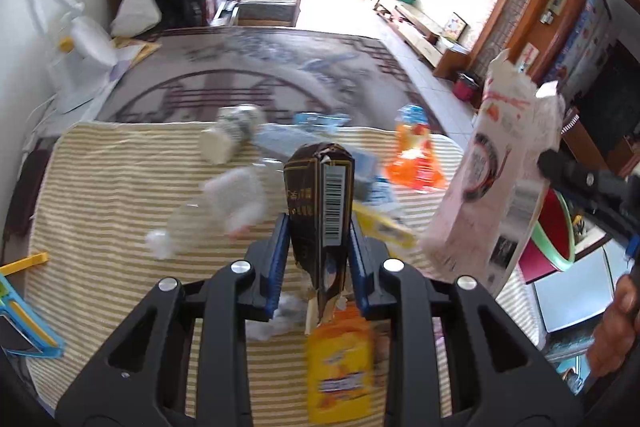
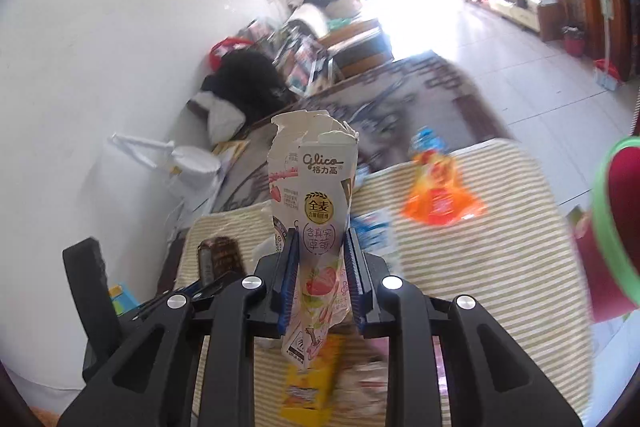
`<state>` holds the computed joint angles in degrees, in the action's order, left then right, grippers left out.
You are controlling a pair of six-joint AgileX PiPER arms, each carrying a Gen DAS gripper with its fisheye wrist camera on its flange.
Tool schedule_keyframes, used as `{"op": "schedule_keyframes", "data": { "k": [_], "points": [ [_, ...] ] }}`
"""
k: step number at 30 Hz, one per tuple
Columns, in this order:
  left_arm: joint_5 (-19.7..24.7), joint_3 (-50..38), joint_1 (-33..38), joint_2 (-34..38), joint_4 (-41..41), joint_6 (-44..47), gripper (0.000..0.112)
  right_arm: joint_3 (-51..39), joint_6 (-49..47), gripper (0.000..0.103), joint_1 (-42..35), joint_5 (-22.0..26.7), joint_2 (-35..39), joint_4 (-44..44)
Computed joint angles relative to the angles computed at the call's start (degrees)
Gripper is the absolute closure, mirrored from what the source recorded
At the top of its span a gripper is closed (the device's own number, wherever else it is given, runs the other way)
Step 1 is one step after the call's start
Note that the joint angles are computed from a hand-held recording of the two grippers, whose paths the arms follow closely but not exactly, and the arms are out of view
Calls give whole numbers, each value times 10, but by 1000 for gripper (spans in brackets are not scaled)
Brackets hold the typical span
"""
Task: Collect trash
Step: 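Grasp the Pocky wrapper with the right gripper while the left gripper carries the snack box, then drop the Pocky wrapper and snack box into the red bin, opening both grippers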
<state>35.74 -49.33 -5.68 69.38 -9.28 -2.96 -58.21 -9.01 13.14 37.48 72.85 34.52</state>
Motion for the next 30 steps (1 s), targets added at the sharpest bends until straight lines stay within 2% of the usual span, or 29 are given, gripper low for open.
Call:
{"op": "schedule_keyframes", "data": {
  "k": [4, 9, 11, 16, 20, 22, 24, 30],
  "points": [
    [-11, -18, -118, 26, 112, -168, 85, 13, -102, 81, -179, 43, -33, 29],
    [-14, -54, -208, 71, 183, -278, 85, 13, -155, 81, -347, -2, -17, -43],
    [-11, -76, -243, 91, 202, -306, 85, 22, -164, 81, -382, -24, 3, -63],
    [-18, -172, -303, 183, 176, -279, 85, 46, -189, 80, -444, -40, 69, -69],
    [-15, -267, -339, 269, 118, -213, 85, 54, -225, 77, -490, -24, 83, -29],
    [-8, -321, -353, 316, 79, -175, 85, 54, -250, 70, -518, -7, 88, -15],
    [4, -372, -369, 356, 58, -154, 85, 46, -272, 60, -547, 8, 91, 12],
    [77, -578, -409, 504, -11, -85, 85, 66, -323, 59, -647, 49, 45, 46]
  ]
}}
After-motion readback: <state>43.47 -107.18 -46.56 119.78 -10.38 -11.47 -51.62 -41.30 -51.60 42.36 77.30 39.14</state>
